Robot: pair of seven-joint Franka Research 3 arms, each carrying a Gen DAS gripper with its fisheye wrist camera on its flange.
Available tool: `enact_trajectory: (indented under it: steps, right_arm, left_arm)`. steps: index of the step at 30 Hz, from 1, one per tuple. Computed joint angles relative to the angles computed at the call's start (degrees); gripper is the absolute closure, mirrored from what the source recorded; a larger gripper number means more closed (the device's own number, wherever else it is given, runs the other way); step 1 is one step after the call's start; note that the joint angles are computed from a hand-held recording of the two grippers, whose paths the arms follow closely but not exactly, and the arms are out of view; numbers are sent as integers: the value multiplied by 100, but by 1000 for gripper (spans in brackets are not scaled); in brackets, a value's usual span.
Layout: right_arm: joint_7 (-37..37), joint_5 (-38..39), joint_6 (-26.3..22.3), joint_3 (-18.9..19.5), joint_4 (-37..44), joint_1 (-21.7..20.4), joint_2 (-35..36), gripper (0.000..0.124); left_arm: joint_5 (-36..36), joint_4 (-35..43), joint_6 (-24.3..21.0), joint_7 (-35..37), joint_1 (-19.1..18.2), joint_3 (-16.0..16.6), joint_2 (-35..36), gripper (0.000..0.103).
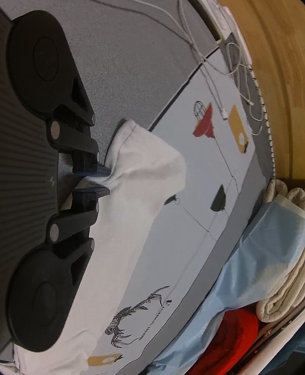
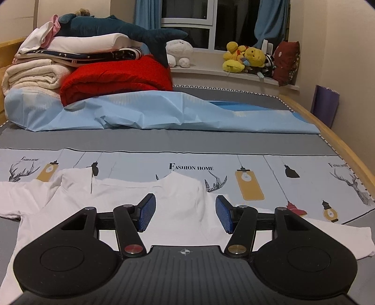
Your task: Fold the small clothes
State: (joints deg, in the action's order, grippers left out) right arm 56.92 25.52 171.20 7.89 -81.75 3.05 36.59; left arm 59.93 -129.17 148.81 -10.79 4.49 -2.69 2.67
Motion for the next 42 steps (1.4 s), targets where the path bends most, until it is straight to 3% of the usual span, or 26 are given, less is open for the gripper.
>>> enact_trajectory:
  steps: [5,12,14,16,18,23,25,27,32,37,39,41,42]
  right_arm:
    - [-123,62,22,123,-57,-82,-33,65]
    - [-597,412,-67,521,-253,-339,-182,69]
    - [-812,634,-208,701,-278,-470,-225,85]
    - [-1065,926,-434,866,-268,-603,-257,110]
    - [-1235,1137,-603,862,-290,-600,-299,116]
    - [-1280,1294,-891,533,-356,-333,-381,116]
    - [-1178,1267,-1066,388,-305,-242,-367,116]
    - [-970,1245,-1205,255,-220,-163,-325,116]
    - [-289,1144,-1588,28,22,-33,-178,115]
    - [14,1284,-2012,163,439,-109,85,115]
    - [243,1275,-2343,169,735,-83,286,115]
    - [513,1227,-2732,160,1107,-45,544,112]
    - [689,1156,-2911,128,1324,11,708,107]
  left_arm:
    - [426,311,-515,-183,-174,-120,-70,95]
    - [997,1078,-558,-317,-497,-358,50,95]
    - [1059,1474,-489,-110,-690,-448,266,95]
    - [1093,1938,-442,136,-934,-515,569,96]
    - [1032,2508,-391,495,-1242,-577,992,96]
    - [392,4190,0,1654,-1916,-844,2327,94]
    - [-250,4755,164,2167,-2007,-1070,2799,74]
    - [-707,5236,176,2598,-2131,-1217,3141,67]
    - [-1169,5736,-675,3046,-2459,-897,3082,67]
    - [-1262,5132,-1305,2093,-2721,-159,2502,67]
    - [-1092,4666,-1484,1719,-2634,-196,2295,68]
    - [-2040,5000,-2183,2334,-2618,-161,2553,70]
    - [-2146,5065,-2261,2274,-2495,-261,2618,70]
